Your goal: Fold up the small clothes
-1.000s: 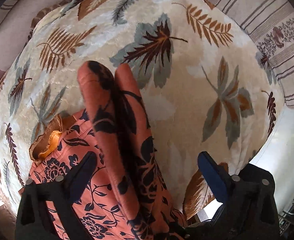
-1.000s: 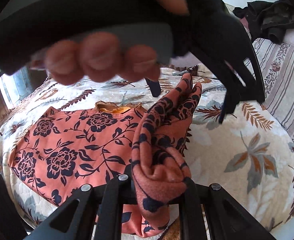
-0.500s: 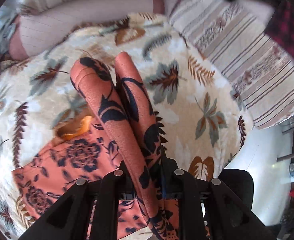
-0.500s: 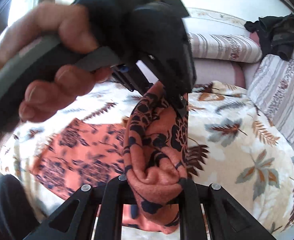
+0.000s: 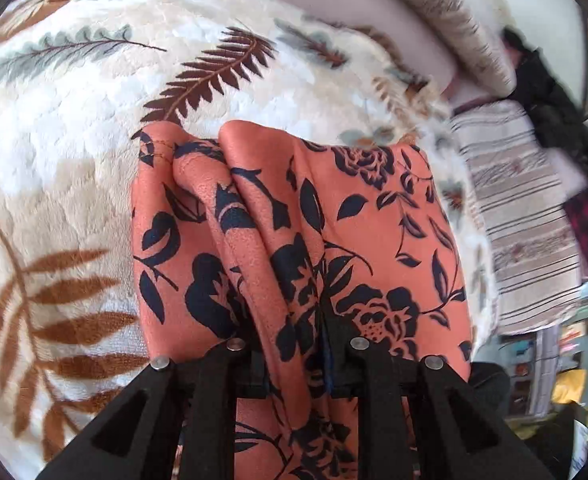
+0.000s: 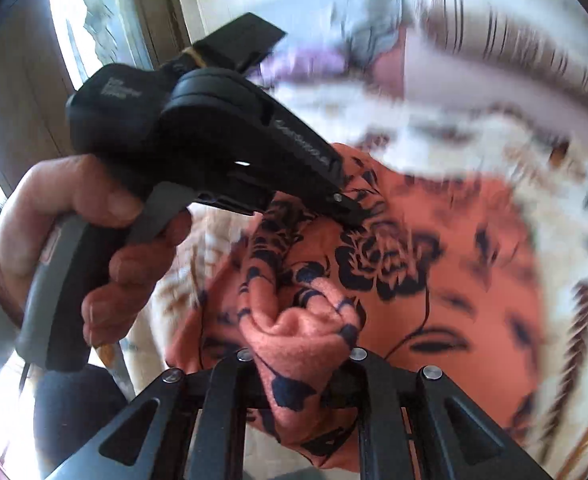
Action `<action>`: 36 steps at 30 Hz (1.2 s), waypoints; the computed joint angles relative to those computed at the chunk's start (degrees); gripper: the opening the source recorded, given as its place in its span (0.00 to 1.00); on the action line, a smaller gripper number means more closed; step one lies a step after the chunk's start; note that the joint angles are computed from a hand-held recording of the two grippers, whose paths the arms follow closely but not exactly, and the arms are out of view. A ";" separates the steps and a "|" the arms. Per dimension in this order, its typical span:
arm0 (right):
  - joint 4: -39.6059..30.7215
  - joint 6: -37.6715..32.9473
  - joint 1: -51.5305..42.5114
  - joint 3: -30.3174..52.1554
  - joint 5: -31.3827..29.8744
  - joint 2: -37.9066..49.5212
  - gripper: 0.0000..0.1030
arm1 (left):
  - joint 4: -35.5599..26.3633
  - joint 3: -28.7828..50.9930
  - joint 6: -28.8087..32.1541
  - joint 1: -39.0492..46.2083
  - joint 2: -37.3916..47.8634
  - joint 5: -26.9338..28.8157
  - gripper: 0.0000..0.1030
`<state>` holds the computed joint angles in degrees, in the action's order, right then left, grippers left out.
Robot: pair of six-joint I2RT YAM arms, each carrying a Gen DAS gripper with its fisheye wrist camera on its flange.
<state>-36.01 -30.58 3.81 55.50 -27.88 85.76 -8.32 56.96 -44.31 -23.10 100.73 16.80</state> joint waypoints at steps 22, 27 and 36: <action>-10.65 -7.27 -0.46 -1.94 -8.21 -5.44 0.76 | 1.67 -10.10 -0.72 1.55 -13.20 -5.76 0.33; -20.41 -14.97 -11.03 -1.98 -14.86 -8.39 0.76 | -12.22 -9.25 -3.38 -5.10 -19.83 -24.37 0.33; -32.57 -22.77 -29.32 11.31 -20.38 6.31 0.76 | -23.37 -4.05 -15.01 -24.77 -19.77 -38.36 0.51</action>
<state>-68.58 -53.35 -25.50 66.81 -48.26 92.07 -31.69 52.91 -59.32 -47.87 80.96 -21.56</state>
